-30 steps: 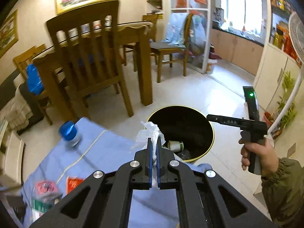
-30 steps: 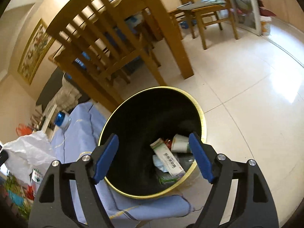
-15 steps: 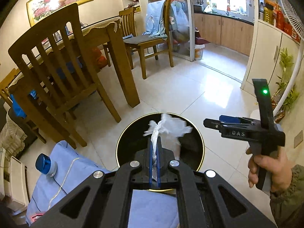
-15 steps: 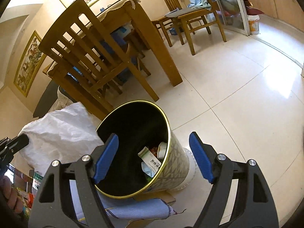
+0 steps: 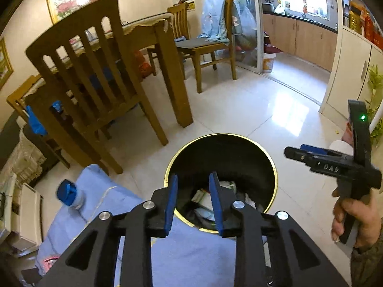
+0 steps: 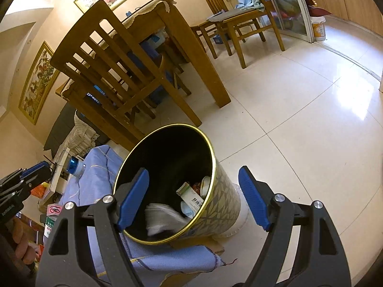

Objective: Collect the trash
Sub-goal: 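Drop the tube into the bin with the right gripper while the left drops the bag, then grasp the red cigarette pack with the right gripper while the left grasps the white cap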

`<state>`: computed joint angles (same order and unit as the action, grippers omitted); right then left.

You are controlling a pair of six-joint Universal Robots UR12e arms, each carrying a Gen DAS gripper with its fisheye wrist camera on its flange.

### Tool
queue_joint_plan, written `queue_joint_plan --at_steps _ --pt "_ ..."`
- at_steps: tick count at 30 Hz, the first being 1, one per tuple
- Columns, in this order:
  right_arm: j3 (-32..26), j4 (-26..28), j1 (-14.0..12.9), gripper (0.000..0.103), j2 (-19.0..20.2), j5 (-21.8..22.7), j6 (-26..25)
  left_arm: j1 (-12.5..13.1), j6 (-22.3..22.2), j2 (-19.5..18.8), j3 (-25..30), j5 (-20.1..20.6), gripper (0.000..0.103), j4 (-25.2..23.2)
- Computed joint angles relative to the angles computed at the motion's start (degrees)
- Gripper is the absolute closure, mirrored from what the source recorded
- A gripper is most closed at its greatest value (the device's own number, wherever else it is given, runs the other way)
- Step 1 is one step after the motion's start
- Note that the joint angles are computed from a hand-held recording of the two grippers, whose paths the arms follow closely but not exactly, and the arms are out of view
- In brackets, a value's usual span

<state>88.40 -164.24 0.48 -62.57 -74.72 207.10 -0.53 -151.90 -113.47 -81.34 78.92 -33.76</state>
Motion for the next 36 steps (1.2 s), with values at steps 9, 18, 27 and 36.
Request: queue_joint_plan --at_steps 9,18,27,36 --pt "-3.39 2.02 5.02 0.021 0.19 1.64 -6.69 5.61 -1.09 5.99 -9.32 4.37 0.060 10.57" --pt "-12.99 14.46 15.66 0.021 4.81 7.40 -24.01 16.69 -13.96 13.86 -23.55 14.93 0.058 20.74" --pt "-31.55 29.44 24.33 0.007 15.12 -3.28 -24.74 25.80 -27.83 18.86 -32.65 23.74 0.057 21.13" --pt "-49.60 45.10 28.64 0.006 25.17 -20.47 -18.92 27.99 -29.39 19.28 -34.08 18.68 0.053 22.03"
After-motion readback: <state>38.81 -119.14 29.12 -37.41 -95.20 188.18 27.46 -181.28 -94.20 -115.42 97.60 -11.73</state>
